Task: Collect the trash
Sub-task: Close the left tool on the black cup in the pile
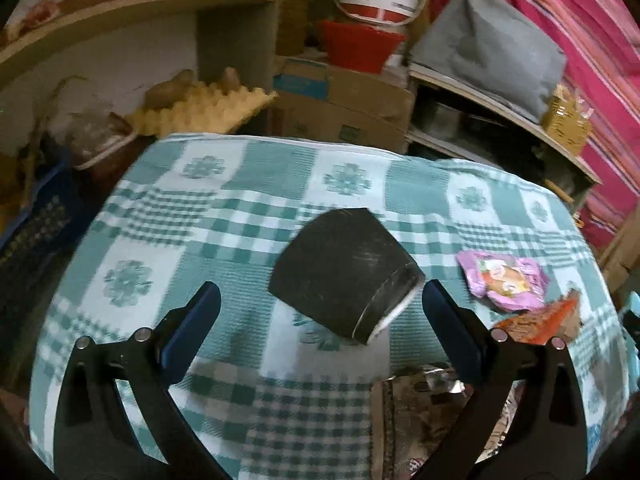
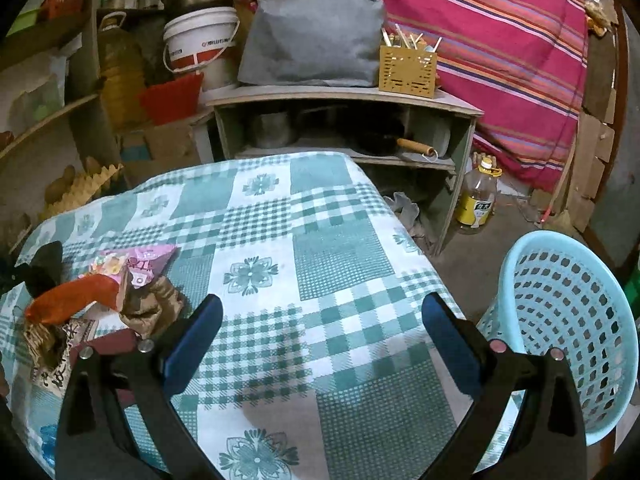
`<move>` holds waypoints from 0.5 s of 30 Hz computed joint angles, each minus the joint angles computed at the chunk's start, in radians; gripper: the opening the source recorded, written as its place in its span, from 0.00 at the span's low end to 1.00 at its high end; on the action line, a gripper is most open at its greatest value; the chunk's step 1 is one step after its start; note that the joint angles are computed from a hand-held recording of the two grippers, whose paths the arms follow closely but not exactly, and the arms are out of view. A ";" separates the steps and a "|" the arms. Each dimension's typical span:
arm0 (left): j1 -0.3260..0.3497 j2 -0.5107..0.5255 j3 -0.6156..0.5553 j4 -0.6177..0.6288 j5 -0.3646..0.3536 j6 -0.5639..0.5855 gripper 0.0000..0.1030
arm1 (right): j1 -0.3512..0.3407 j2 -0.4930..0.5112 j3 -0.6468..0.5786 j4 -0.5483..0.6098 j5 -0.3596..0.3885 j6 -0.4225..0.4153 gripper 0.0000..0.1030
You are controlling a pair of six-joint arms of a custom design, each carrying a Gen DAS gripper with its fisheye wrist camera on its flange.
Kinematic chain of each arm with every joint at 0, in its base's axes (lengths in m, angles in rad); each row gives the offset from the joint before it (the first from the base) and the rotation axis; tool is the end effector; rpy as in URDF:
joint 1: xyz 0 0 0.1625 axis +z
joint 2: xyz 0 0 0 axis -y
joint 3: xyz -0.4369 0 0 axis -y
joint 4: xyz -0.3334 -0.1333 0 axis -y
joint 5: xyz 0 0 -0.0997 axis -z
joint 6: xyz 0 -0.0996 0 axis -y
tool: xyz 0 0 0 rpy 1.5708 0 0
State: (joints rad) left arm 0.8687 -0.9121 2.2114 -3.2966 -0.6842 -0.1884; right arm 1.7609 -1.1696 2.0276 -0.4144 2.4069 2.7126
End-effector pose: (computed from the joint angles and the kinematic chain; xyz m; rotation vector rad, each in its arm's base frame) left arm -0.1452 -0.4976 0.1707 0.3630 2.3326 -0.9391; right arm 0.1351 -0.3876 0.1938 0.0728 -2.0296 1.1234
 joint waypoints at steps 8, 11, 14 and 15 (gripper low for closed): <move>0.039 0.068 -0.077 0.114 -0.010 0.082 0.95 | -0.011 0.011 -0.009 0.004 0.024 -0.016 0.95; 0.047 0.078 -0.102 0.118 -0.014 0.077 0.95 | -0.020 0.003 -0.007 0.011 0.019 -0.003 0.95; 0.055 0.092 -0.128 0.109 -0.010 0.082 0.95 | -0.028 0.009 -0.016 0.037 0.007 0.021 0.95; 0.060 0.094 -0.138 0.121 -0.015 0.080 0.95 | -0.028 0.015 -0.021 0.046 0.006 0.023 0.95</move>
